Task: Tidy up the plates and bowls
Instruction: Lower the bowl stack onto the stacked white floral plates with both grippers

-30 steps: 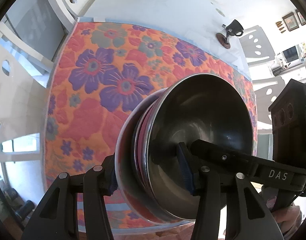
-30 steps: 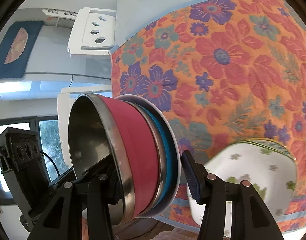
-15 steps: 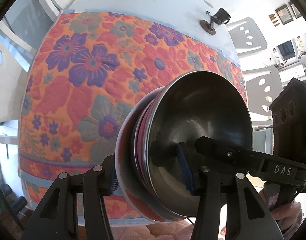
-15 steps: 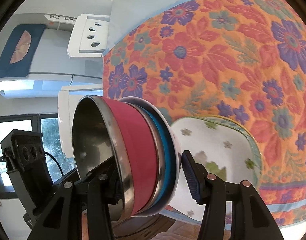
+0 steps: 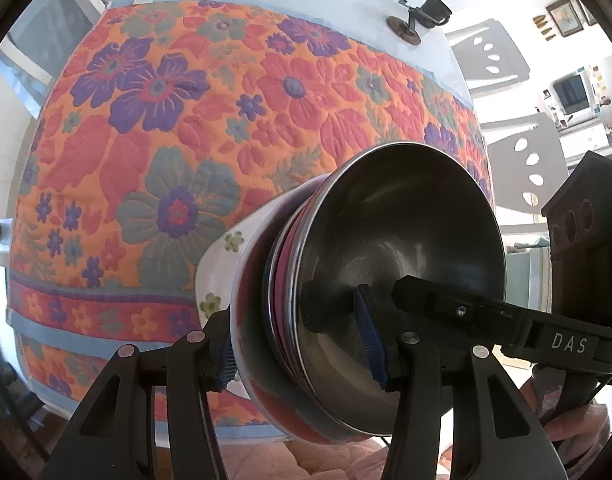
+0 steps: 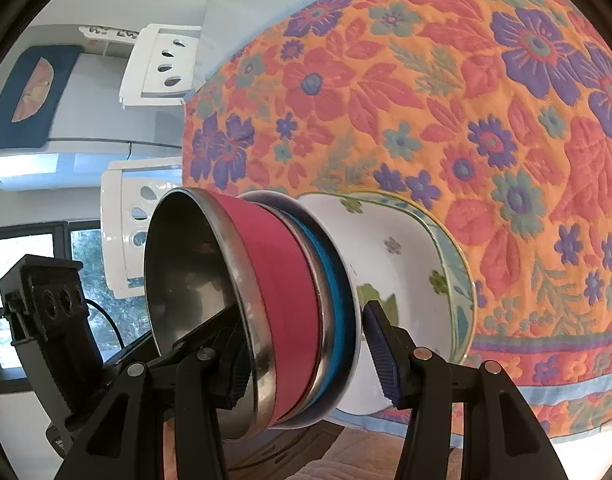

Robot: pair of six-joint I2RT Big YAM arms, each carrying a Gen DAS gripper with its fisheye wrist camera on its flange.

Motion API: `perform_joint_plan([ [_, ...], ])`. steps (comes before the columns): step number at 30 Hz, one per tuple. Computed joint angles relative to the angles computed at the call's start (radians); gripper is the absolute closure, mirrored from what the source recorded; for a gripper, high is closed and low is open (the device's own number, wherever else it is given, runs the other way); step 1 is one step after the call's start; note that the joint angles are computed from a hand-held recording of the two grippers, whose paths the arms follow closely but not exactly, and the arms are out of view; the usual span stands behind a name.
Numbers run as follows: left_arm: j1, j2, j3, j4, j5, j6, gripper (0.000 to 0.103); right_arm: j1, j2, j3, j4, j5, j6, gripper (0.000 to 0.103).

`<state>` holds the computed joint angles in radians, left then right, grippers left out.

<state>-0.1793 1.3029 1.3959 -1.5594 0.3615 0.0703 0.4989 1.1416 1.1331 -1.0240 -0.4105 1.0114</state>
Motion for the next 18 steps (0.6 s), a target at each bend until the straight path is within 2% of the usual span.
perform_joint_plan([
  [9,-0.016,-0.032,-0.081,0.038,0.008,-0.024,0.056,0.0,-0.035,-0.065,0.011,-0.001,0.013,0.052],
  [18,-0.023,-0.069,-0.13,0.087,-0.015,-0.037,0.056,0.027,-0.043,-0.09,0.031,0.026,-0.02,0.052],
])
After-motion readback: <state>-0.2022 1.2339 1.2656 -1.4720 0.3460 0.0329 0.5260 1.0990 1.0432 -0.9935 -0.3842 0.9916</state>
